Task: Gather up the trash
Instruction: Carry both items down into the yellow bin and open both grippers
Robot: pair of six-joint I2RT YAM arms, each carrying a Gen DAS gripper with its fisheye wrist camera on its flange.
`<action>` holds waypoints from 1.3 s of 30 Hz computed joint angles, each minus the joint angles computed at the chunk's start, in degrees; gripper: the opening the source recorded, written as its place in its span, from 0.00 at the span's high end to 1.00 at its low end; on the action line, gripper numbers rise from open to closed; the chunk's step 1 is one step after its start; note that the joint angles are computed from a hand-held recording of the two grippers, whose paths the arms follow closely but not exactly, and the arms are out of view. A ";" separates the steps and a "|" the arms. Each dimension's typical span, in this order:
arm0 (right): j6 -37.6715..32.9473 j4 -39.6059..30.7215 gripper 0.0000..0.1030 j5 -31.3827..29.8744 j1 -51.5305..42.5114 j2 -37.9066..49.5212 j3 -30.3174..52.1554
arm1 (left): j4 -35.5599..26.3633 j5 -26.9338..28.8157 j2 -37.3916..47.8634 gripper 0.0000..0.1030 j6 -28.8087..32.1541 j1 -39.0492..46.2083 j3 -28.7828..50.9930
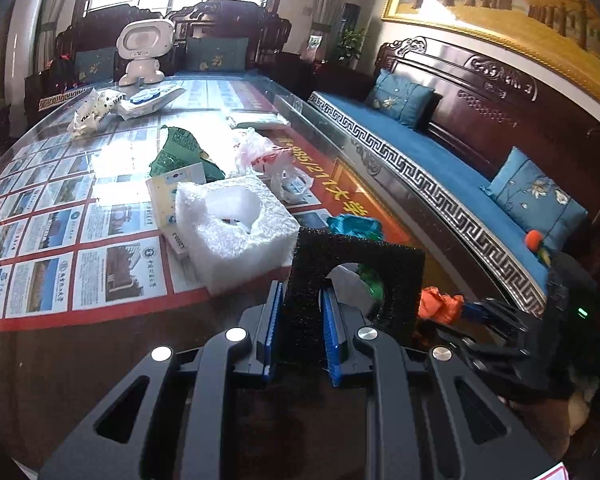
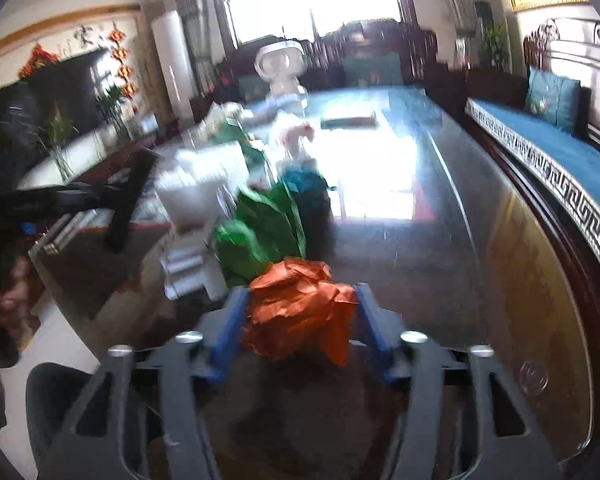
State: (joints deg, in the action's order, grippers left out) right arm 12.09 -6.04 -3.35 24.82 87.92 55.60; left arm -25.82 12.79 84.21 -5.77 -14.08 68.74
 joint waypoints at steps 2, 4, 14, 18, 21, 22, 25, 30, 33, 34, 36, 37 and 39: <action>1.25 0.93 0.60 -1.03 -0.40 -1.20 -1.44 | -0.49 1.31 -2.70 0.80 0.33 0.13 -2.06; 2.61 1.85 0.60 -2.38 -0.81 -3.15 -3.24 | -0.97 2.07 -5.96 0.80 0.67 0.18 -4.56; 6.78 -2.93 0.62 -7.57 5.55 -23.61 -14.07 | -9.05 4.82 -26.84 0.80 2.90 0.27 -18.36; 11.01 -7.14 0.62 -9.51 11.78 -30.31 -19.23 | -13.99 5.80 -34.64 0.80 2.62 0.49 -24.74; 13.52 -9.83 0.62 -7.78 16.42 -31.95 -21.67 | -18.11 6.73 -39.93 0.80 3.06 0.78 -29.93; 14.78 -10.22 0.62 -7.15 18.04 -32.03 -22.82 | -19.37 6.93 -41.62 0.80 2.79 0.49 -32.31; 18.38 -9.74 0.62 -6.66 20.96 -31.86 -26.30 | -20.31 7.90 -43.59 0.80 2.01 0.31 -37.68; 22.77 -5.63 0.62 -6.67 23.51 -28.71 -30.25 | -16.74 8.98 -40.81 0.47 0.71 -1.48 -45.92; 22.78 -6.14 0.62 -7.00 23.29 -27.77 -30.04 | -15.45 6.52 -42.42 0.25 -0.65 -3.55 -48.71; 23.05 -6.29 0.62 -6.64 23.67 -27.68 -30.17 | -15.78 5.20 -43.23 0.25 -1.07 -4.50 -48.87; 23.82 -6.08 0.62 -6.28 24.79 -28.06 -31.10 | -16.58 3.13 -44.49 0.24 -0.41 -4.59 -48.69; 24.05 -6.10 0.62 -6.15 25.15 -28.00 -31.11 | -17.04 3.12 -44.82 0.24 0.26 -3.69 -48.46; 24.12 -5.45 0.62 -6.15 25.64 -27.65 -31.53 | -17.41 2.47 -45.01 0.23 1.16 -2.27 -47.89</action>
